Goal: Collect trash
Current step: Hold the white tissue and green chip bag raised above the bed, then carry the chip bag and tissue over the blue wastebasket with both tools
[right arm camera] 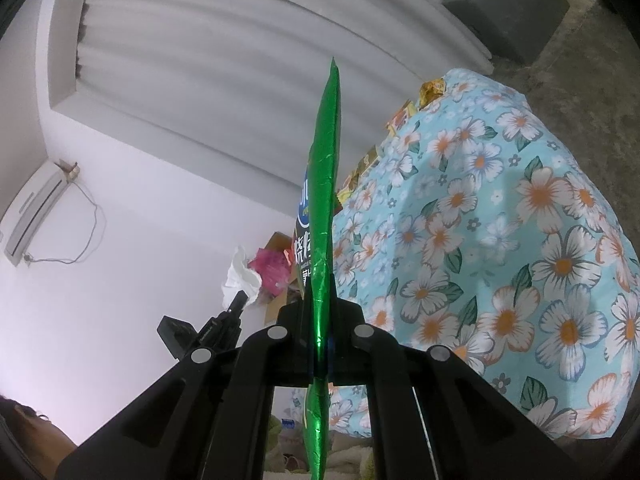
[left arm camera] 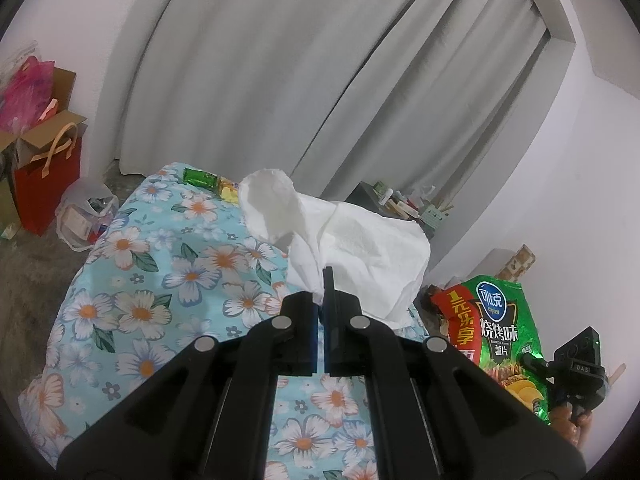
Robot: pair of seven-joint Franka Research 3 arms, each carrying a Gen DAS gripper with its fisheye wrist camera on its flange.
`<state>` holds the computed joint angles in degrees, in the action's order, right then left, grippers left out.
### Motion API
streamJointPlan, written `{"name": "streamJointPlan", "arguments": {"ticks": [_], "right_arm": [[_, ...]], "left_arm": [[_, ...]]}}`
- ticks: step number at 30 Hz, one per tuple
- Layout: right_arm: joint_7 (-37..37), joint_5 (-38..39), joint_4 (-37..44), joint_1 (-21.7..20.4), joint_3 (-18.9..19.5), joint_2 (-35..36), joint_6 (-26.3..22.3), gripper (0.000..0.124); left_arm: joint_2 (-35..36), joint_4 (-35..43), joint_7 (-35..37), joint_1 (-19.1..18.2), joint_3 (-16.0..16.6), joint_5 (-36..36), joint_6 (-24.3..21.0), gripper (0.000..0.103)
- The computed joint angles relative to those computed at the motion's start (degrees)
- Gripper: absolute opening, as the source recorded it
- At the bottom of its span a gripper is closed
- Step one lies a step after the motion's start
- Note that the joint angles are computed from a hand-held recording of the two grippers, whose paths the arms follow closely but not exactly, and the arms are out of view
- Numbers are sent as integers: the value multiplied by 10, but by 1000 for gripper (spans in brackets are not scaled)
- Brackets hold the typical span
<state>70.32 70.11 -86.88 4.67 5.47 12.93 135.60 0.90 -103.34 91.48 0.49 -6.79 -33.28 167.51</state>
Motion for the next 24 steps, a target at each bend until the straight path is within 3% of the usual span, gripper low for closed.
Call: {"name": "streamJointPlan", "arguments": {"ticks": [15,24], "right_arm": [[-1,2,0,0,1,0,2,4],[-48,53,-55,-2,-9,-44,34,4]], "left_arm": [[-11,-11,10,0,4,-23,-5,0],[-46,-37,8,-10,31,-49,9,0]]}}
